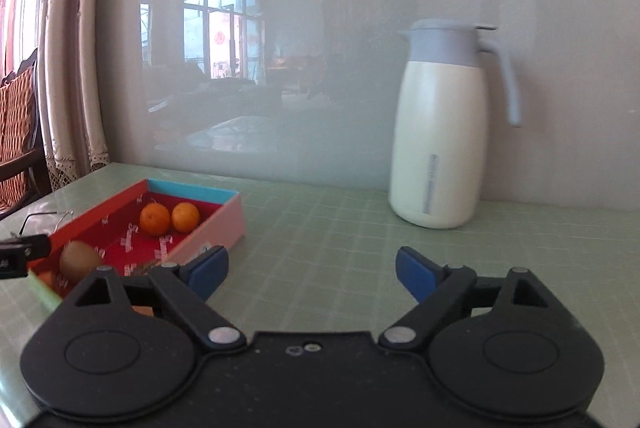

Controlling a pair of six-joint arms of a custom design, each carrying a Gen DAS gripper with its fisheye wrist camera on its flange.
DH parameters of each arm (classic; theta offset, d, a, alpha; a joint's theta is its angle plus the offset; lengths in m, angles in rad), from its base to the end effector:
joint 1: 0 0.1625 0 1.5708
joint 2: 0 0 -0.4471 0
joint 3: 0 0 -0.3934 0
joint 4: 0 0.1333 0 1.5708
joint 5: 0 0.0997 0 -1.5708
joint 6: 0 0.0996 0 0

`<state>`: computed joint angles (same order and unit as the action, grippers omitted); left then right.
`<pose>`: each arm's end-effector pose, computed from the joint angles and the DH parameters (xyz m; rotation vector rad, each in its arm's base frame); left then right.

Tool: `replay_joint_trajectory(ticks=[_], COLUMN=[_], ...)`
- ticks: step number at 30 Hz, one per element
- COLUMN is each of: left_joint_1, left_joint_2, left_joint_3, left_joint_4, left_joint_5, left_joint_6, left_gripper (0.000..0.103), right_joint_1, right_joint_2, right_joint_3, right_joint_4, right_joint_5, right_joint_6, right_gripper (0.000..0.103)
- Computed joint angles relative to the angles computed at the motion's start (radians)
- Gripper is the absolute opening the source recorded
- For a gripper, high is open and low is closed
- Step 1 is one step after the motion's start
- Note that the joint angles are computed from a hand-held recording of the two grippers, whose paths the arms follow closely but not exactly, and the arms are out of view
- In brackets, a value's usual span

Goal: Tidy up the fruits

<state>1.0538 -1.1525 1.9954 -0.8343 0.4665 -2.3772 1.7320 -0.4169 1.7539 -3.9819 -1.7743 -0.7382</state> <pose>-0.0476 -0.5335 0.1773 0.1621 1.7493 -1.3611 0.2133 -0.6068 0.0020 0.8942 -2.1817 1.2751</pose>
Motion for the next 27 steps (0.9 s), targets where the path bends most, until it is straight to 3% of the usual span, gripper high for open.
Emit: replay_joint_trajectory(ticks=[6,10,13,19,23,27], left_joint_1=[-0.094,-0.155,-0.185,-0.203,-0.172,-0.166], left_joint_2=[-0.014,-0.053,-0.069,-0.104,-0.084,-0.079], left_joint_3=[0.103,0.212,0.256,0.330,0.251,0.249], left_joint_4=[0.000,-0.130,-0.136,-0.282,-0.085,-0.087], left_joint_5=[-0.048,-0.045,-0.060,-0.079,-0.099,-0.091], left_joint_6=[-0.068,0.003,-0.010,0.073,-0.069,-0.045], left_gripper=[0.103,0.103,0.103,0.103,0.103,0.103], right_joint_1=[-0.043,-0.057,-0.063,-0.046,-0.046,-0.041], right_joint_2=[-0.046,-0.063,-0.058,-0.069,-0.044,0.007], right_joint_3=[0.189,0.283,0.316,0.310,0.258,0.214], right_joint_4=[-0.147,-0.236,-0.320,-0.333,-0.323,-0.334], right_joint_5=[0.007,-0.001,0.031,0.024,0.043,0.062], right_joint_6=[-0.064,-0.069,-0.080,-0.069,-0.010,-0.043], right_gripper=[0.096,0.096,0.098,0.098,0.099,0.099])
